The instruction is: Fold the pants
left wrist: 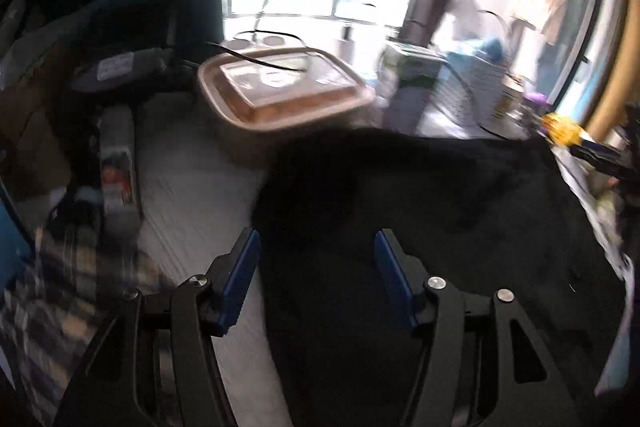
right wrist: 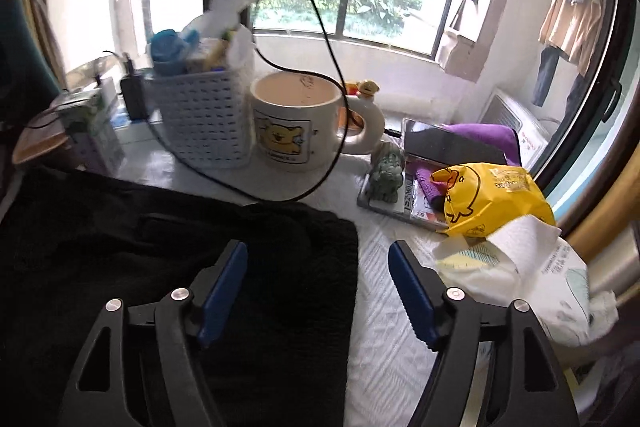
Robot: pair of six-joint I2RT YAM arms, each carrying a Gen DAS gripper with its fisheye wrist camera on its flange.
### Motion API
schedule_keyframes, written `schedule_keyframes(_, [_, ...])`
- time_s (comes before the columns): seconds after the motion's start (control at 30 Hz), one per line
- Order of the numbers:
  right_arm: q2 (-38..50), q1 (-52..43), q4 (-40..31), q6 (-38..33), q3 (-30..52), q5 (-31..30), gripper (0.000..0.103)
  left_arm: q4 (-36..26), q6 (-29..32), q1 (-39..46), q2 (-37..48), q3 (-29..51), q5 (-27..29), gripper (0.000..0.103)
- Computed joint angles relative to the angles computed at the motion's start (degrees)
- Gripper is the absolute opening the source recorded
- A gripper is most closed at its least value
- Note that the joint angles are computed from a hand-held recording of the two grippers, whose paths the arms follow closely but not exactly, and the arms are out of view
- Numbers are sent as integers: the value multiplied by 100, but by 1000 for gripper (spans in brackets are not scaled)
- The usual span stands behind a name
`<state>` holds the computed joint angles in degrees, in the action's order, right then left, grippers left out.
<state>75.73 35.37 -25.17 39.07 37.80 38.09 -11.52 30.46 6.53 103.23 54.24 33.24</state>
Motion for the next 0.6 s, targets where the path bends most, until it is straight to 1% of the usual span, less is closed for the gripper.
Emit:
schedule_keyframes(0.13, [-166,824,-701,807,59,291,76,-523,724,294,-513,-526,231,60])
schedule_keyframes(0.23, [-76,1565,-1370,1700,235,481,77,-986,1183,532,-791,-835,434,60])
schedule_keyframes(0.4, [355,2795,-2241,3277,512,574,77,-1390,1747,812,-1004,-1341,532,60])
schedule_keyframes(0.53, [920,3550,-2451,4208,739,428,77,-1672,2071,887,-862,-1553,403,60])
schedule_keyframes(0.6, [1218,3845,-2448,4493,886,354,77,-1462,2128,934,-1047,-1798,435,61])
